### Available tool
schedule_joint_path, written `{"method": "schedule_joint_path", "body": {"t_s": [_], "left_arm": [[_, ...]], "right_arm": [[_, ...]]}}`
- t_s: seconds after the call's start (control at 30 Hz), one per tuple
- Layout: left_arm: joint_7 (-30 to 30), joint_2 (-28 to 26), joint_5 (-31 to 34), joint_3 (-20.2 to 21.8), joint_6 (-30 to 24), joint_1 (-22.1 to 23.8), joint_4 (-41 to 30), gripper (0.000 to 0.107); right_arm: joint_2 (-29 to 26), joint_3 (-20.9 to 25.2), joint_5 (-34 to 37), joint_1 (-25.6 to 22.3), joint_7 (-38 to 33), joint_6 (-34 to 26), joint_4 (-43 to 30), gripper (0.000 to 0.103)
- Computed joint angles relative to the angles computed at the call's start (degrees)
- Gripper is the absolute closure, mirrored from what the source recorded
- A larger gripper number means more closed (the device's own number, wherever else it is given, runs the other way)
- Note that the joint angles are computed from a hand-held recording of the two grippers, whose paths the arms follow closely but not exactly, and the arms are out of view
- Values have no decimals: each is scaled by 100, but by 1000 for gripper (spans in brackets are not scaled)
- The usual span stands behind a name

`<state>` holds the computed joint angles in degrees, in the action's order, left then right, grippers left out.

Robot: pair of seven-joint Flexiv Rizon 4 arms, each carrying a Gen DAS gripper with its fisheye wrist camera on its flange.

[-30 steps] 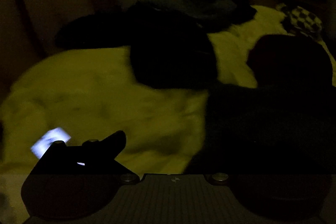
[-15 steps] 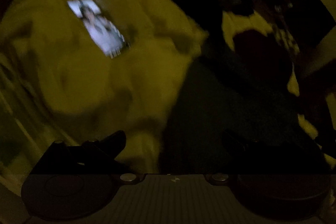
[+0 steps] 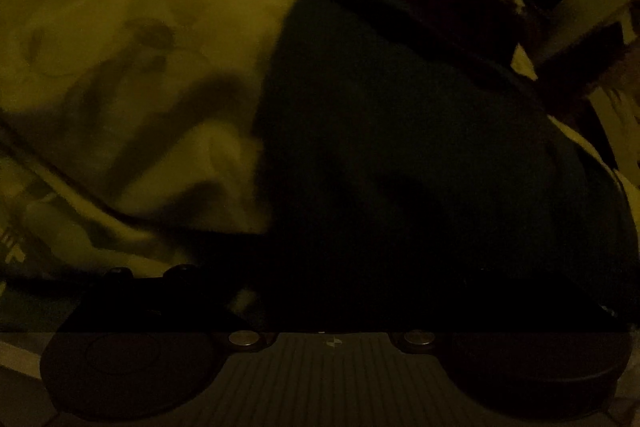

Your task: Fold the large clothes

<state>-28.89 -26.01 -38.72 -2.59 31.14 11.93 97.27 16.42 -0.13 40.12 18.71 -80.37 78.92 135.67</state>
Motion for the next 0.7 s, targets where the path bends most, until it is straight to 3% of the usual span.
{"method": "schedule_joint_path", "body": {"t_s": [0.1, 0.2, 0.33, 0.4, 0.43, 0.47, 0.5, 0.57, 0.63, 0.7], "left_arm": [[22, -86, -106, -49, -67, 21, -6, 4], [-120, -232, -216, -73, -324, 98, -94, 4], [-123, -302, -465, -120, -450, 195, -119, 4], [-70, -296, -506, -110, -568, 259, -143, 4], [-31, -270, -512, -106, -542, 247, -121, 4], [37, -239, -516, -101, -485, 227, -81, 4], [90, -217, -524, -100, -441, 210, -54, 4], [83, -214, -558, -101, -409, 186, -41, 4], [43, -166, -554, -83, -346, 146, -2, 4], [107, -27, -571, -77, -144, 73, 107, 4]], "right_arm": [[154, -233, 284, 265, -441, -369, -44, 17], [-143, -344, 848, 442, -909, -359, -224, 23], [-435, -48, 1111, 271, -1046, -117, -341, 31], [-393, 62, 1193, 126, -977, -113, -388, 60], [-313, -66, 1546, 177, -1231, -234, -463, 68], [-211, -343, 2136, 272, -1766, -508, -584, 72], [-145, -490, 2502, 282, -2138, -745, -644, 69], [-245, -510, 2574, 171, -2234, -1092, -717, 56], [-550, -294, 2450, 58, -1996, -982, -785, 63], [-704, -324, 3110, 19, -2543, -1001, -951, 84]]}}
